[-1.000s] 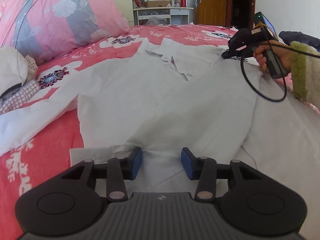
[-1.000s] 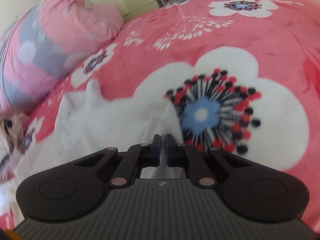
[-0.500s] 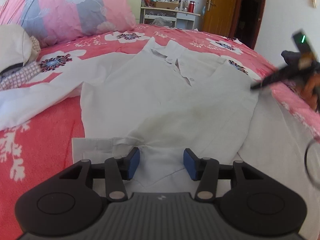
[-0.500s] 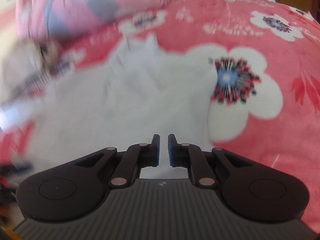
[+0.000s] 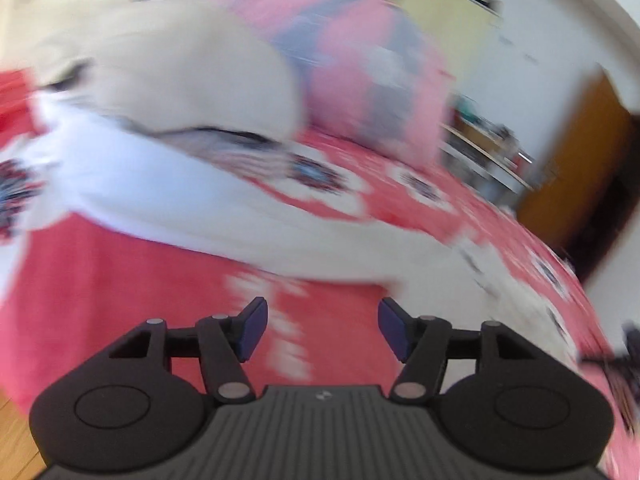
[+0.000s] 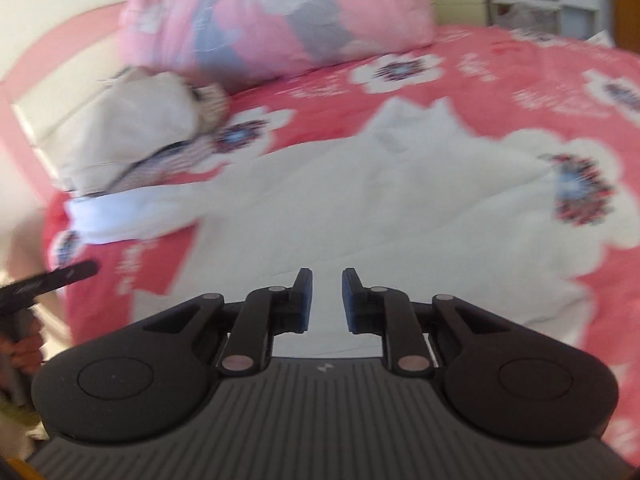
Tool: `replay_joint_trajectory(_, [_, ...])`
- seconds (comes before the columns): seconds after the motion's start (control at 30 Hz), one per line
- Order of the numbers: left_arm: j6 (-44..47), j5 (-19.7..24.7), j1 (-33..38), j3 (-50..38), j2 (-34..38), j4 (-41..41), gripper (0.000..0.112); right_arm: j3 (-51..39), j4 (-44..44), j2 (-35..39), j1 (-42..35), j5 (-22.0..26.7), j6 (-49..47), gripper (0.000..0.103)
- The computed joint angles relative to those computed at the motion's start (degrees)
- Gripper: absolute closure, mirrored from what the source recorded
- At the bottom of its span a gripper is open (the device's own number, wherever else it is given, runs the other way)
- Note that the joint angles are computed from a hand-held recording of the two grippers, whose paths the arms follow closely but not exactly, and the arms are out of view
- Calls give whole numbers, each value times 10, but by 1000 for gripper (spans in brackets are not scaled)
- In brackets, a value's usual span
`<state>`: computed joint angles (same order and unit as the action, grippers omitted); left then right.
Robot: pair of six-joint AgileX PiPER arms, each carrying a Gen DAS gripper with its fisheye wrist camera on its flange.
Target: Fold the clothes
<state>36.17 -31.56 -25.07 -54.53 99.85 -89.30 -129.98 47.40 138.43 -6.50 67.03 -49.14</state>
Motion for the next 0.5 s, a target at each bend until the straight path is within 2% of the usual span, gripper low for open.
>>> replay_joint_trajectory(0.13, [-3,-50,82,10,9,-45,49,124,-38,-19,54,-71,-19,86])
replay_joint_trajectory(0.17, [4,-56,106,5,18,-52,49,151,-48,-19,64,-93,-16,86])
replay_joint_trajectory(0.23, [5,-44,157,-6,35,-46,49,219,-9,-40,63,-145,-54,85])
replay_joint_trajectory(0.37, [22,2,234,-48,73,-51,49,206,-6,-37,53,-122,-17,85])
replay_joint_trajectory(0.47, [44,18,262,-77,98,-66,67,204,-7,-34,52,-121,-8,85])
replay_joint_trajectory(0.5, [55,16,262,-84,103,-74,84,207,-9,-36,54,-125,-9,85])
